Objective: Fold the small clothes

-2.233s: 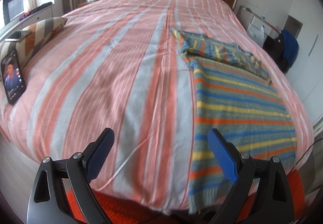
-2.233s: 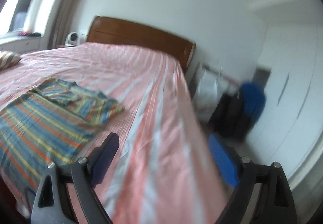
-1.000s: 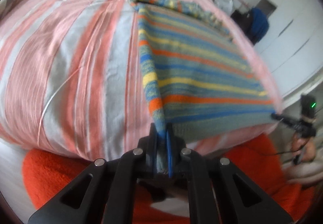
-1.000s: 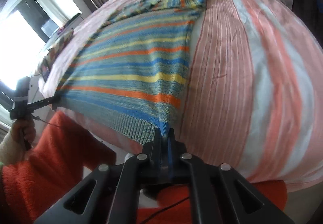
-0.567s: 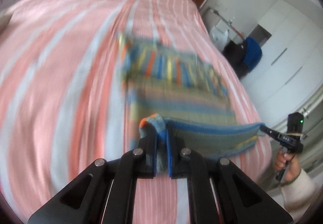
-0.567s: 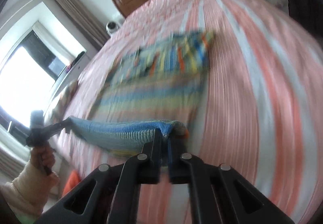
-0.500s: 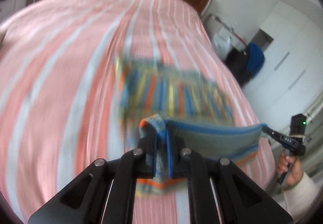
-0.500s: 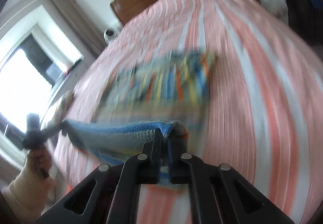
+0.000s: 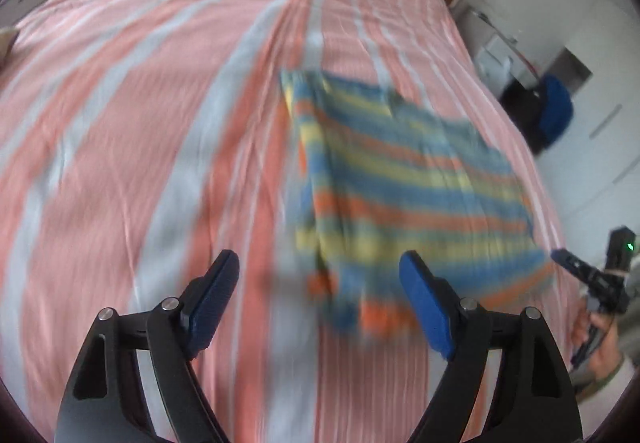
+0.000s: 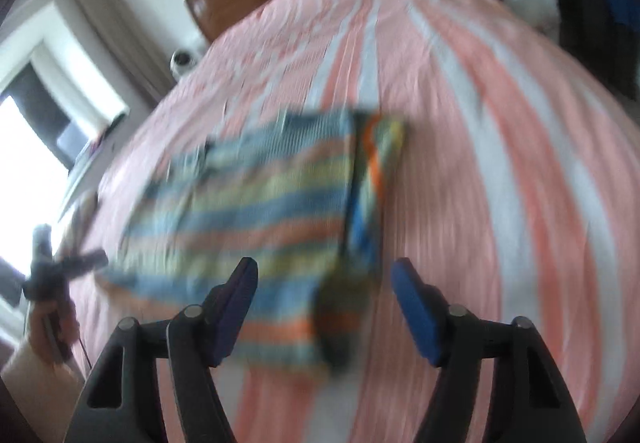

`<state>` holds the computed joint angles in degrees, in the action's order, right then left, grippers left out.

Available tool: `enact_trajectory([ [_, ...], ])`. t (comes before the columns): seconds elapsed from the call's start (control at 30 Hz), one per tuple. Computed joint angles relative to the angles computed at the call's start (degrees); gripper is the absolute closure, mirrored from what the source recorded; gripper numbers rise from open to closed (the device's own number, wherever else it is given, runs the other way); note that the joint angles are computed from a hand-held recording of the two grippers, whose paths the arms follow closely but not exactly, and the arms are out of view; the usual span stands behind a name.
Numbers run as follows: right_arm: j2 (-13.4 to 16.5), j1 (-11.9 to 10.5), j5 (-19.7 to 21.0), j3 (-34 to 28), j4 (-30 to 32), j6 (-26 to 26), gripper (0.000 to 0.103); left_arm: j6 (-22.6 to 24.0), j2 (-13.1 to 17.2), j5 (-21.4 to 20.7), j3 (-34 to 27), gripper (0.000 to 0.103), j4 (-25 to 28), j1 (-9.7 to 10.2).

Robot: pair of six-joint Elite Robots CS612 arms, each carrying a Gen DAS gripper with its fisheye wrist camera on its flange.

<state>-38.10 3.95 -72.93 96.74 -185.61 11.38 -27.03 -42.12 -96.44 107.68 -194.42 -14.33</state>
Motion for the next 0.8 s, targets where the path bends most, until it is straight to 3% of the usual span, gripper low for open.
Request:
enact_trajectory([
  [0.13, -0.3, 0.1, -0.3, 1.1, 0.0, -2.5, 0.035, 0.9, -0.5, 5.3, 3.2, 0.016, -4.1, -0.96],
  [0.2, -0.3, 0.2, -1.2, -1.1, 2.0, -4.1, 0.035, 1.0, 0.0, 11.1, 2.3, 0.012, -5.4, -1.22],
  [0.33, 0.6, -0.1, -2.0, -6.3, 4.8, -2.6, 0.035, 0.0, 2.7, 23.4, -1.2, 0.011, -3.6, -1.47],
  [0.4, 1.9, -0.2, -1.7, -11.0, 9.7, -1.6, 0.042, -3.4, 4.5, 22.6, -2.1, 0.01, -2.3, -0.55],
  [0.47, 3.7, -0.4, -0.3, -16.2, 15.7, -0.5, 0.048, -2.3, 5.4, 23.1, -2.5, 0.004, -4.1, -0.7],
  [0.53, 6.3, -0.3, 0.3, -22.0, 20.8, 1.1, 0.052, -1.1, 5.4, 24.2, -3.0, 0.002, -2.3, -1.1],
  [0.73, 12.5, 1.1, -7.4, -34.3, 31.8, 0.8, 0.065, -0.6, 6.1, 24.5, -2.7, 0.001, -5.0, -1.12],
  [0.77, 13.0, 1.0, -7.8, -35.3, 33.1, 1.1, 0.075, -0.6, 6.3, 24.3, -2.7, 0.001, -5.3, -1.0],
  [0.8, 13.7, 0.9, -7.4, -36.5, 35.3, 1.1, 0.098, -0.6, 6.2, 24.4, -2.5, 0.001, -5.6, -1.04],
])
